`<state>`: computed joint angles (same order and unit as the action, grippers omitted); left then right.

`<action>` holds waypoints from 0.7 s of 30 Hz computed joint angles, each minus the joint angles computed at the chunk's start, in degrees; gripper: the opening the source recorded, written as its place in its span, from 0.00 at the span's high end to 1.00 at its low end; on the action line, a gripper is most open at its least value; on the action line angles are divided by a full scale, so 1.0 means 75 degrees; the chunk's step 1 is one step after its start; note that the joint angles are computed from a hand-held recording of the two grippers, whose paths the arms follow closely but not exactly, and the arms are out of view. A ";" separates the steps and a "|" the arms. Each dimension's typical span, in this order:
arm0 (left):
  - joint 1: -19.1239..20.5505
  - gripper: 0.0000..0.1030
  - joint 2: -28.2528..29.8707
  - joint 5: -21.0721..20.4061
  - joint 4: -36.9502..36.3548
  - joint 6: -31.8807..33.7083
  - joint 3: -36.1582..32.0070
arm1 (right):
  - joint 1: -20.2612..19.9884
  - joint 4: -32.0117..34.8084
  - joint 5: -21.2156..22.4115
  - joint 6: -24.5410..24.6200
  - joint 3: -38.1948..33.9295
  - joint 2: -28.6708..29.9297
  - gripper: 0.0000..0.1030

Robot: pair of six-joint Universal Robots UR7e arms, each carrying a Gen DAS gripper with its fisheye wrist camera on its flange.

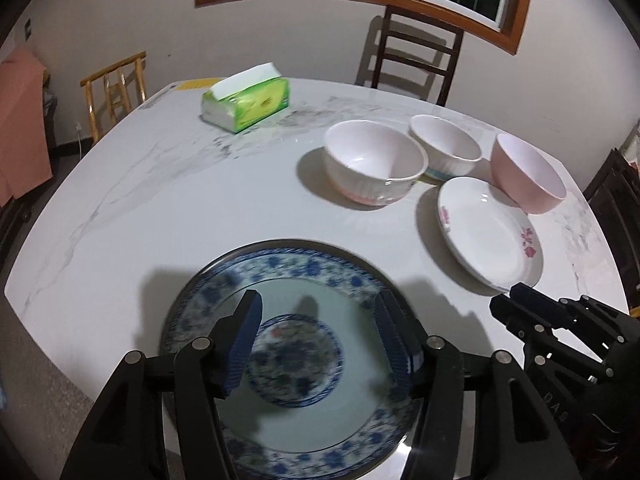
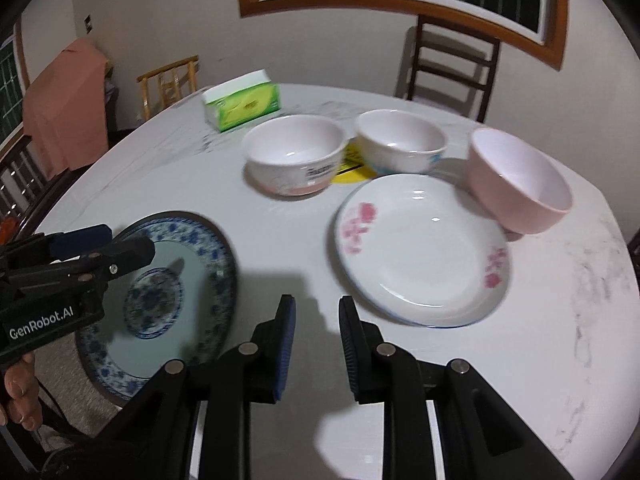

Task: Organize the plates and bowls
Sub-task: 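Open the left gripper and withdraw from the plate stack, then move the left gripper to the rose-print plate rim and close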

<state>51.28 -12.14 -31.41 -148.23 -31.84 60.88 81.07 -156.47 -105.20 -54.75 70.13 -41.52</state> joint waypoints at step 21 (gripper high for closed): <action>0.0034 0.47 0.2387 -0.0413 -0.0268 0.2126 -0.3908 | -0.0685 0.0028 0.0804 -0.0003 -0.1623 0.0387 0.78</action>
<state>51.53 5.76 -34.51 -150.24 -15.89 31.57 75.93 -156.26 -99.17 -54.77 57.96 -38.62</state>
